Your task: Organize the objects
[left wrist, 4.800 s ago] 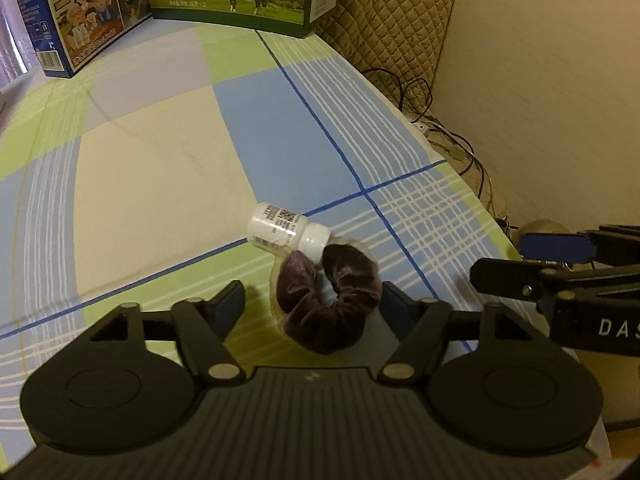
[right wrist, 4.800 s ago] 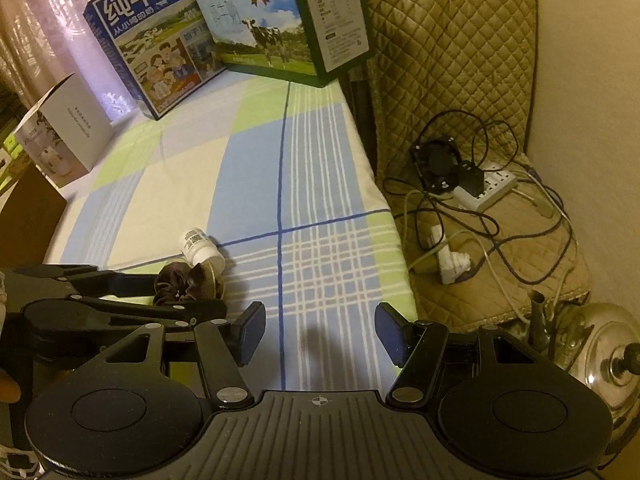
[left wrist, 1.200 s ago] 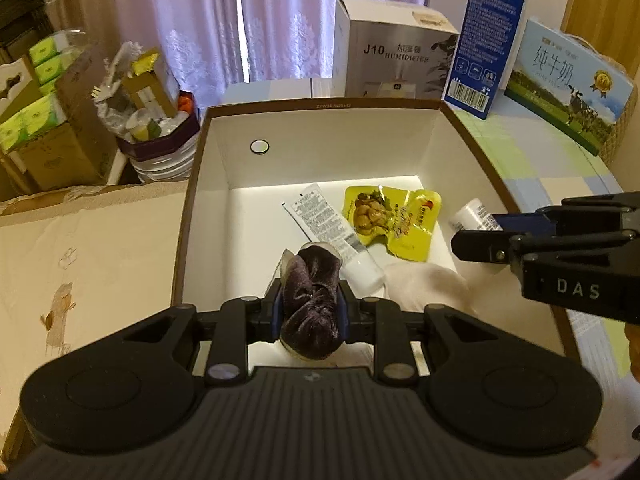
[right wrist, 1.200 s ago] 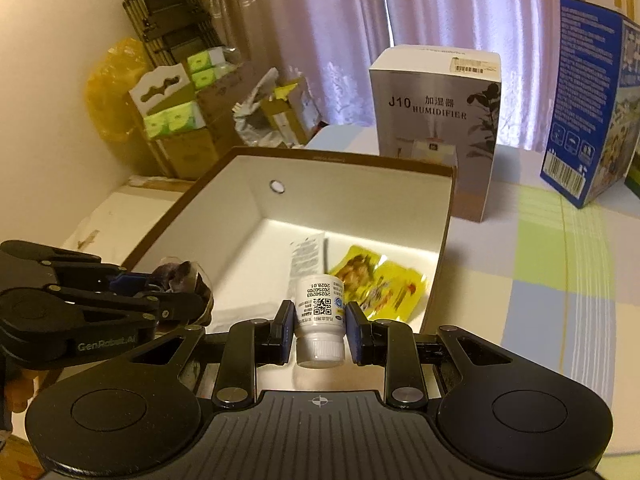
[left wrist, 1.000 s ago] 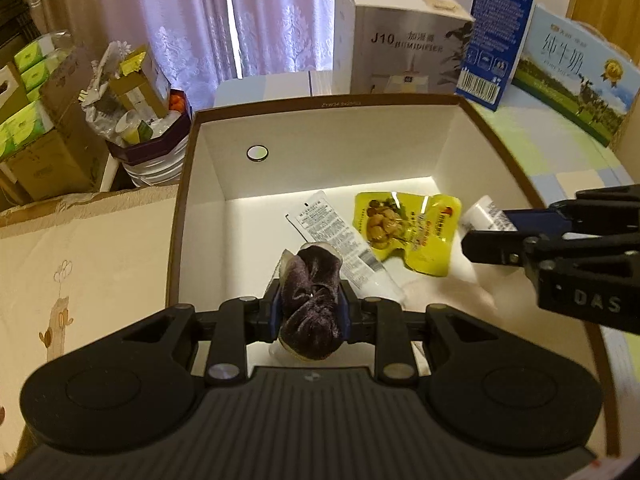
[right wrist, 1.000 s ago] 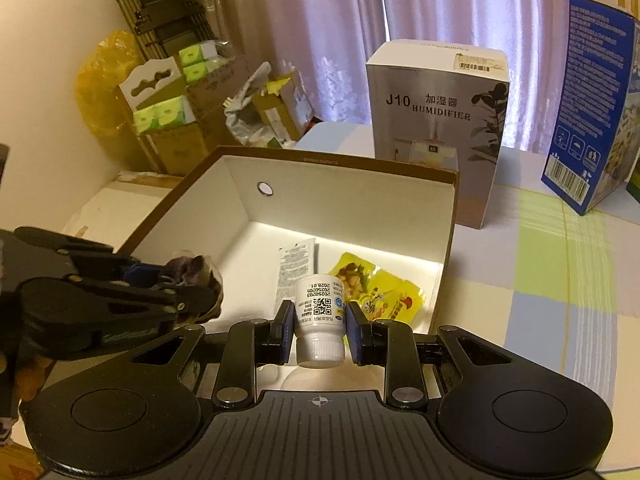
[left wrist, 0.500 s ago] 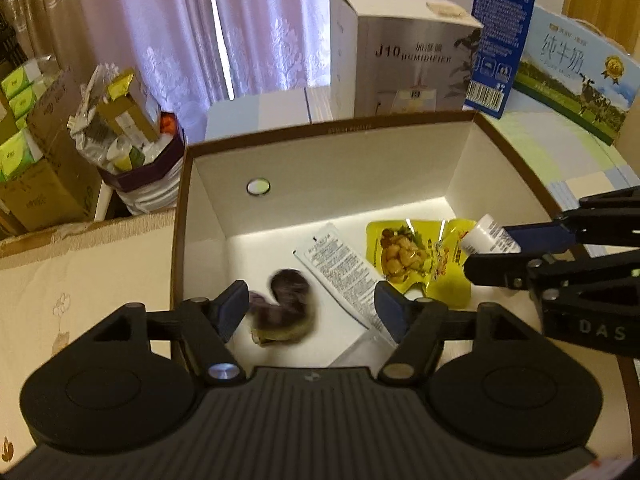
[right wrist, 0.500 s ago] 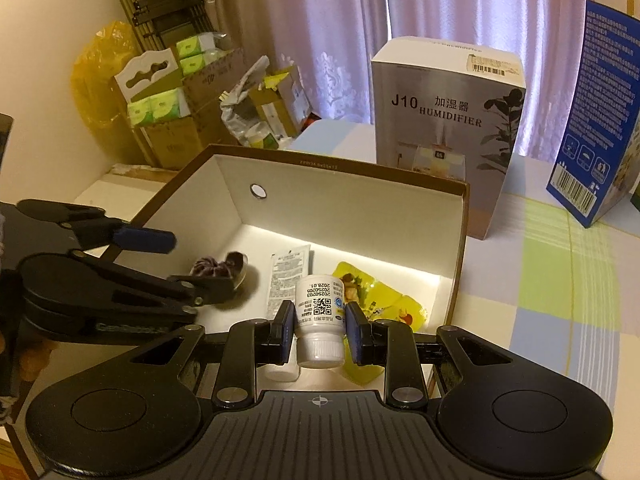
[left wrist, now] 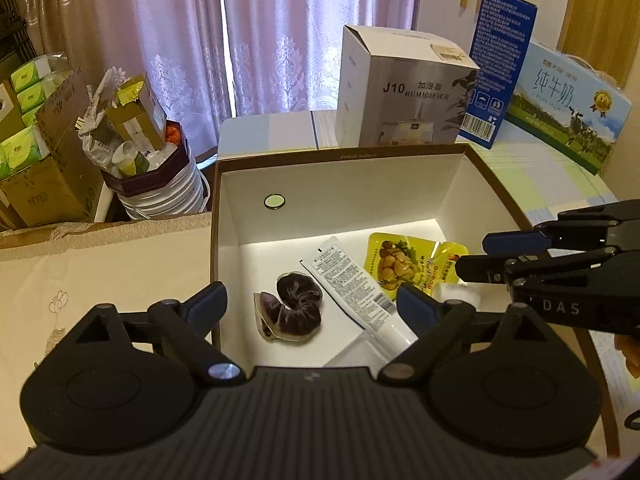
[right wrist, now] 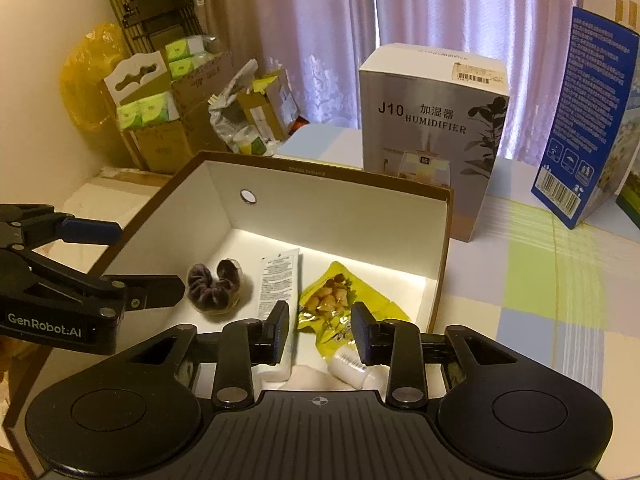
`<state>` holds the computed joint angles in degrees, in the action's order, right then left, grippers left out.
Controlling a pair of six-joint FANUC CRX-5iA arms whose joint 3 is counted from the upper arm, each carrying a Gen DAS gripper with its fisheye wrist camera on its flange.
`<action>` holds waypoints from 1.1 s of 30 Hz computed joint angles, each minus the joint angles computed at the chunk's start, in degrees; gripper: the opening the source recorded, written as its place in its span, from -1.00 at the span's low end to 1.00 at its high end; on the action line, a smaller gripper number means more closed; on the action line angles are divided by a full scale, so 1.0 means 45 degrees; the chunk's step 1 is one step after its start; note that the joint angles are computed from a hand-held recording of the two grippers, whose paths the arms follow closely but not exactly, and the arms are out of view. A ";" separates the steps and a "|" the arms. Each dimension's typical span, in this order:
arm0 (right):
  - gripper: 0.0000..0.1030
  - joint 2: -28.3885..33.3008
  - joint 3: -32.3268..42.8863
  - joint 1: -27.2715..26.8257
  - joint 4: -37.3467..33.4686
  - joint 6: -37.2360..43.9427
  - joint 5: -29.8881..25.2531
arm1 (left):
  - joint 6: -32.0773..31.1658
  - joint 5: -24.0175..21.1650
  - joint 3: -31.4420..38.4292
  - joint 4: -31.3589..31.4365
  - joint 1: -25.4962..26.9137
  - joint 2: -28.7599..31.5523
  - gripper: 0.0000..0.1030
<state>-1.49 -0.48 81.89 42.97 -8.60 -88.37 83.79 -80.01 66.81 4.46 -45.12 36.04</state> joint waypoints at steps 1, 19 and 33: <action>-0.34 0.0009 0.0059 0.0107 0.0003 -0.0073 -0.0099 | 0.0038 0.0061 -0.0156 -0.0039 -0.0022 -0.0123 0.84; 0.00 0.0535 0.1361 0.2160 0.0232 -0.2110 -0.2136 | 0.0922 0.1737 -0.3778 -0.0321 -0.0205 -0.2941 0.98; 0.00 0.0750 0.2003 0.3963 0.0769 -0.3377 -0.3584 | 0.1849 0.1902 -0.5682 -0.1144 -0.1024 -0.5008 0.98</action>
